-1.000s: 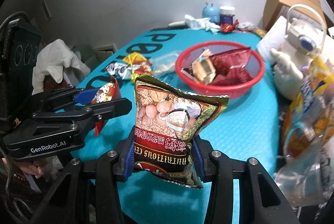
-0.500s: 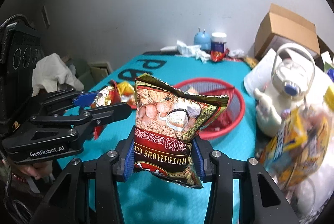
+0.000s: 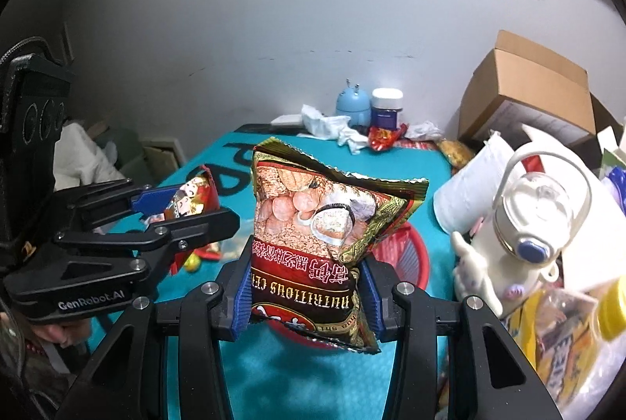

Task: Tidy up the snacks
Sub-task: 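Lower the red cartoon bag into the basket and open the left tool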

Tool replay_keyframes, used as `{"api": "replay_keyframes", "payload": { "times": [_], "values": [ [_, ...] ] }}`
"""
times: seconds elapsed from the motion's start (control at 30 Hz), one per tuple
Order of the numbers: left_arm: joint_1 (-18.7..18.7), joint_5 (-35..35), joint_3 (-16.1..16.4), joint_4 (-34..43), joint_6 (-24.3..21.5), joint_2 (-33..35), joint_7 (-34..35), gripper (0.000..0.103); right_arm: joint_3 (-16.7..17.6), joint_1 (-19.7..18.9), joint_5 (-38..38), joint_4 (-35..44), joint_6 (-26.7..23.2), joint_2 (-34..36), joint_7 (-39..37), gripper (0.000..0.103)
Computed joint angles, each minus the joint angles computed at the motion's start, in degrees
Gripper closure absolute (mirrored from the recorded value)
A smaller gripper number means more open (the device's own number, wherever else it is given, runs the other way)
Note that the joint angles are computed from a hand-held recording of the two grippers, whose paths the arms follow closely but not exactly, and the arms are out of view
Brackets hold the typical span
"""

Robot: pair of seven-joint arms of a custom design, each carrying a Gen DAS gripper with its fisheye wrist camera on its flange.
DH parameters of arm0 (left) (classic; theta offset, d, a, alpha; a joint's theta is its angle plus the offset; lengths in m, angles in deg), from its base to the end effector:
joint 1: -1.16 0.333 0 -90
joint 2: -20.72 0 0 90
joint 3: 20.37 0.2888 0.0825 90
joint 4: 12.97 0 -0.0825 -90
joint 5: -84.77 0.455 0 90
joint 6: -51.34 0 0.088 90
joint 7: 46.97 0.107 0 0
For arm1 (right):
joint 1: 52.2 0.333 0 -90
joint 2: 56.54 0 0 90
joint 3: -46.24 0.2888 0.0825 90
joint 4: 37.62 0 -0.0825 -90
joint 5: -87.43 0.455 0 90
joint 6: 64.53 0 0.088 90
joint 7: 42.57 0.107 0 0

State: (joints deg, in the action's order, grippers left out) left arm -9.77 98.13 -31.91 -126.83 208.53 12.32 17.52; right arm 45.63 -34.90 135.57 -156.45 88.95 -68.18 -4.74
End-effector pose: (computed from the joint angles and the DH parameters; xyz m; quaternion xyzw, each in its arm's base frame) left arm 0.5846 -0.2583 0.5885 -0.5914 0.6742 -0.3659 0.2485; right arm 0.5975 0.1547 0.5566 -0.7765 0.4137 -0.1759 0.4414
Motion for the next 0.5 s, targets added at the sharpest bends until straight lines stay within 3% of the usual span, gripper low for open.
{"api": "replay_keyframes", "payload": {
  "times": [0.2,0.5],
  "values": [
    [-0.3,-2.7,0.2,5.6,-2.6,5.9,3.7,0.062,1.6,-1.2,-6.7,1.7,5.1,3.5,5.2,0.058],
    [-0.2,-5.5,-0.2,10.1,-6.0,11.2,6.1,0.062,2.0,-2.7,-12.5,3.2,5.6,6.8,11.7,0.058]
  ]
}}
